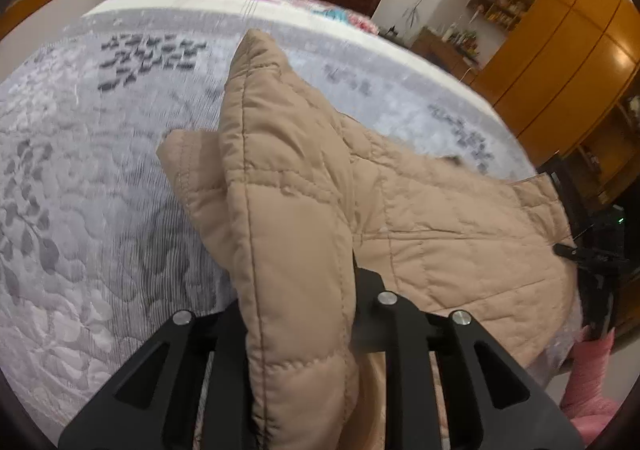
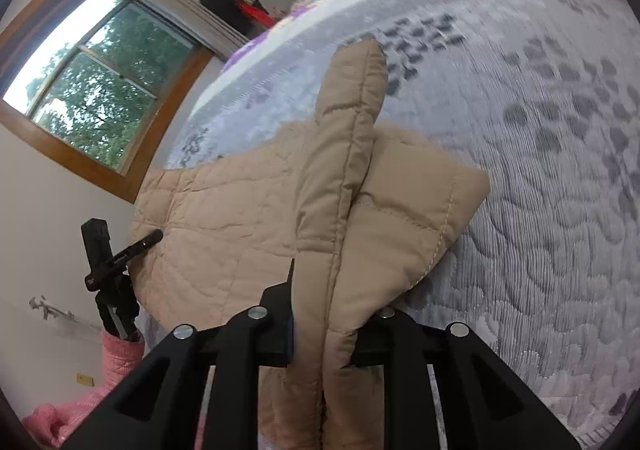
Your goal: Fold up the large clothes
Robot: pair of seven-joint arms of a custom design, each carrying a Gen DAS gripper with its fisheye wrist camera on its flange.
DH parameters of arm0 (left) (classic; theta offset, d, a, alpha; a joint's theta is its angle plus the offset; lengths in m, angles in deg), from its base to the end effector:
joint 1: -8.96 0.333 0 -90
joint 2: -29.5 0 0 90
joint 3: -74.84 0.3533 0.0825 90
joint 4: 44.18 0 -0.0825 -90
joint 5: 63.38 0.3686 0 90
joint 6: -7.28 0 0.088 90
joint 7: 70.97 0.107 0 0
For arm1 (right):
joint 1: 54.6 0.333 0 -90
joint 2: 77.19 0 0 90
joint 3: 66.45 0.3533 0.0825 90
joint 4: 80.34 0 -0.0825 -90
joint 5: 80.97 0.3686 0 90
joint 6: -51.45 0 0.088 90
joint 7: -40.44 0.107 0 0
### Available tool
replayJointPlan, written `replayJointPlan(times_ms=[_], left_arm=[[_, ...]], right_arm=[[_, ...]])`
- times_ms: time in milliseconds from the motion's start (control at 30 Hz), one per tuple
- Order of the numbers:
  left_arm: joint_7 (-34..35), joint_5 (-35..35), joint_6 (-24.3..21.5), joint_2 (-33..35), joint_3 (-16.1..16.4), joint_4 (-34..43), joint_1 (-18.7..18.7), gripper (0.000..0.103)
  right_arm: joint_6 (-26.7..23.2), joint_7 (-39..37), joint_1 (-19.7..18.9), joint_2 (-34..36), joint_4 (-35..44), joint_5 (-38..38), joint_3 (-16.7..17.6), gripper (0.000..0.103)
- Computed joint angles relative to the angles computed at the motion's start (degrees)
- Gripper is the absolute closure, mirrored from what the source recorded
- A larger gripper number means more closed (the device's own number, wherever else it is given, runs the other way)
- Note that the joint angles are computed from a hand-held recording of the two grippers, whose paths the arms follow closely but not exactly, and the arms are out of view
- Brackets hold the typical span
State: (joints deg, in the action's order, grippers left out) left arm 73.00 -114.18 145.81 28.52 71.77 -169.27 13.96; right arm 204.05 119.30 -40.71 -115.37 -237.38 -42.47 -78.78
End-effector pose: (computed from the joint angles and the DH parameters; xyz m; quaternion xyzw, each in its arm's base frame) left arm 0.5406 0.0143 0.4690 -0.5593 0.7555 -0.3409 0.0142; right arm 0.3427 -0.0160 0.5027 -0.5512 0.7412 0.0018 0.3832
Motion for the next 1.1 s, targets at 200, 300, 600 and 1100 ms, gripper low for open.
replayJointPlan(times_ms=[200, 300, 600, 1100], left_arm=[[2.24, -1.66, 2.35, 2.2, -0.45, -0.9, 0.33, 0.068], [3.86, -3.43, 3.47, 2.06, -0.81, -1.91, 0.51, 0.066], [-4.15, 0.52, 5.11, -2.68, 0.49, -3.68, 0.34, 0.055], [-11.13, 10.98, 22.12, -19.9, 0.22, -17.13, -6.93, 0.056]], right_arm=[[2.32, -4.78, 3.14, 4.06, -0.64, 5.82, -4.15, 0.078], [2.61, -9.88, 4.89, 6.06, -0.63, 12.19, -6.49, 0.076], [3.34, 4.2, -9.73, -1.88, -4.69, -3.24, 8.64, 0.055], [-5.06, 20.35, -8.05, -14.51, -4.93, -23.34, 18.47, 0.068]])
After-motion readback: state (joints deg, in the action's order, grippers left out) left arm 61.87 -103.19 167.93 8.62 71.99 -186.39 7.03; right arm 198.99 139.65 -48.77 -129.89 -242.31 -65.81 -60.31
